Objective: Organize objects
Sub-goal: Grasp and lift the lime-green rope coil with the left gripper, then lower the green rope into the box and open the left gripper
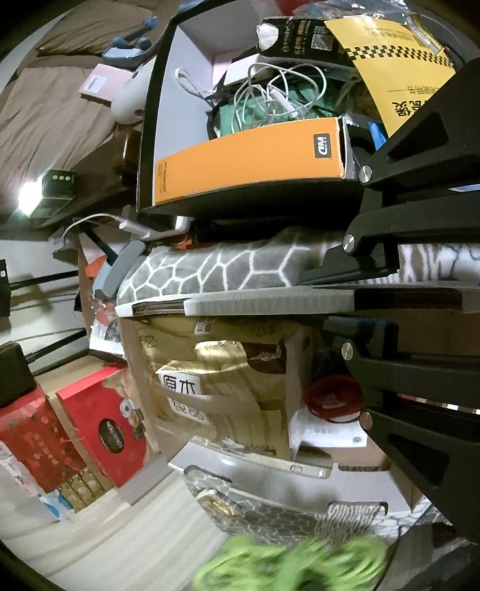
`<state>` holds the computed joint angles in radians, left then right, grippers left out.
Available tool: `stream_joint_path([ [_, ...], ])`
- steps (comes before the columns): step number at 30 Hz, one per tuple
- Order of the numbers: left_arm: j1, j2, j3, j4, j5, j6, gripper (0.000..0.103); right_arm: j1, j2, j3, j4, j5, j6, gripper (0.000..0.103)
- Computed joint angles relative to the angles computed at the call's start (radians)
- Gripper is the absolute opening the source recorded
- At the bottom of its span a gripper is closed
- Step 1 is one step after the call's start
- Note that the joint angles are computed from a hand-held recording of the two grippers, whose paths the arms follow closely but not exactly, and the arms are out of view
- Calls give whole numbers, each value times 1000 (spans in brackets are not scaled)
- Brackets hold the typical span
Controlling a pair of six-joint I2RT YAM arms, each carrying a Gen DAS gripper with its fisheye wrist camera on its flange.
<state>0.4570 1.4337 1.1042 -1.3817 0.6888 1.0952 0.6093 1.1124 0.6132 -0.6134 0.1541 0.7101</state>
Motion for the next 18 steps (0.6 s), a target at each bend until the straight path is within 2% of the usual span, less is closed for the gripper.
stream_joint_path([
  [10, -220, -171, -261, 198, -144, -113, 20, 12, -23, 1, -24, 8, 6, 16],
  [18, -315, -168, -319, 303, -206, -152, 20, 30, -23, -12, -17, 9, 20, 16],
])
